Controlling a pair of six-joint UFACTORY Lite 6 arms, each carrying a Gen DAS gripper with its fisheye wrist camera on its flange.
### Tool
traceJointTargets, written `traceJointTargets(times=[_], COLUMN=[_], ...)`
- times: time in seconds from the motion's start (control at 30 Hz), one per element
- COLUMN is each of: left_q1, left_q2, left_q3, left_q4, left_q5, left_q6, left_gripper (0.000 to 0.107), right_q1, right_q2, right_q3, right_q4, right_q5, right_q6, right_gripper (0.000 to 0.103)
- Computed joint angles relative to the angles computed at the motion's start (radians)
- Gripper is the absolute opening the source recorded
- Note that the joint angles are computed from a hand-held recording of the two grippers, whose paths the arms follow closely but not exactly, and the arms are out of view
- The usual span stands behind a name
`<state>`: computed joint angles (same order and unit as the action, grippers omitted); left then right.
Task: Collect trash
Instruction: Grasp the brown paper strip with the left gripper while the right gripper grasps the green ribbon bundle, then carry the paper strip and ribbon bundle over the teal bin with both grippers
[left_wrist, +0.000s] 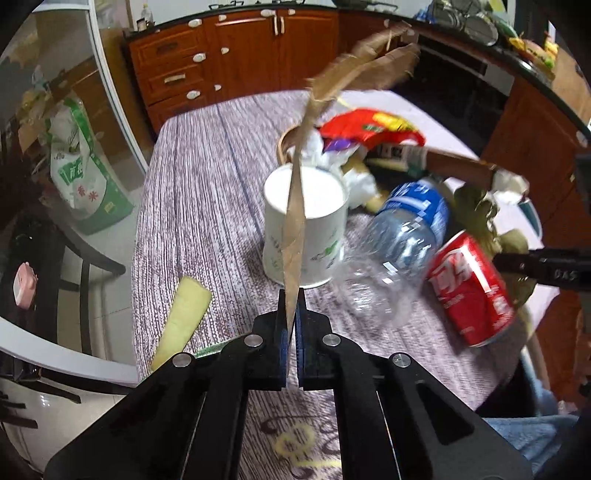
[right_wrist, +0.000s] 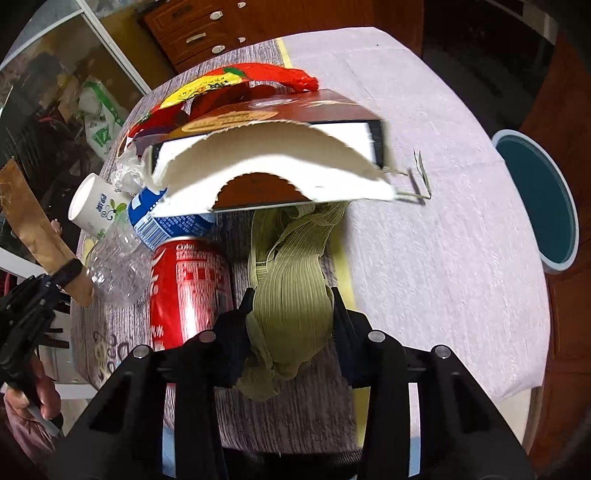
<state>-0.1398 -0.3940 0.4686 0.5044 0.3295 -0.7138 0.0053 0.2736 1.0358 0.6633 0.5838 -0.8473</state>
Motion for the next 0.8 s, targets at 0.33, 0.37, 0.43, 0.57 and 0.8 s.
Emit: traceJointTargets(times=[0.33, 0.37, 0.43, 0.57, 0.8], left_q1=[-0.219, -0.229, -0.270, -0.339, -0.397], left_q2=[-0.088, -0.077, -0.038, 0.068, 0.329], left_q3=[0.168, 0.189, 0.244, 0.349, 0.560], left_q4=[-0.054, -0.059, -0.043, -0.035, -0.037], left_q5=[0.181, 0.184, 0.189, 0.168, 0.120], left_q6=[-0.035, -0.030, -0.054, -0.073, -0.040], left_gripper=[0.004, 0.004, 0.004, 0.004, 0.004], right_q1=[-0.236, -0.251, -0.307, -0.398, -0.506], right_q2=[-0.118, -0.125, -0.159, -0.198, -0.131], right_q3=[-0.046, -0.046, -0.047, -0.015, 0.090], right_q4=[0.033, 0.037, 0.043, 0.047, 0.047], right_q5=[0.119, 0.133, 0.182, 0.249, 0.274], right_q6=[-0.169, -0.179, -0.222, -0.268, -0.290], right_gripper=[0.036, 0.036, 0.036, 0.036, 0.034])
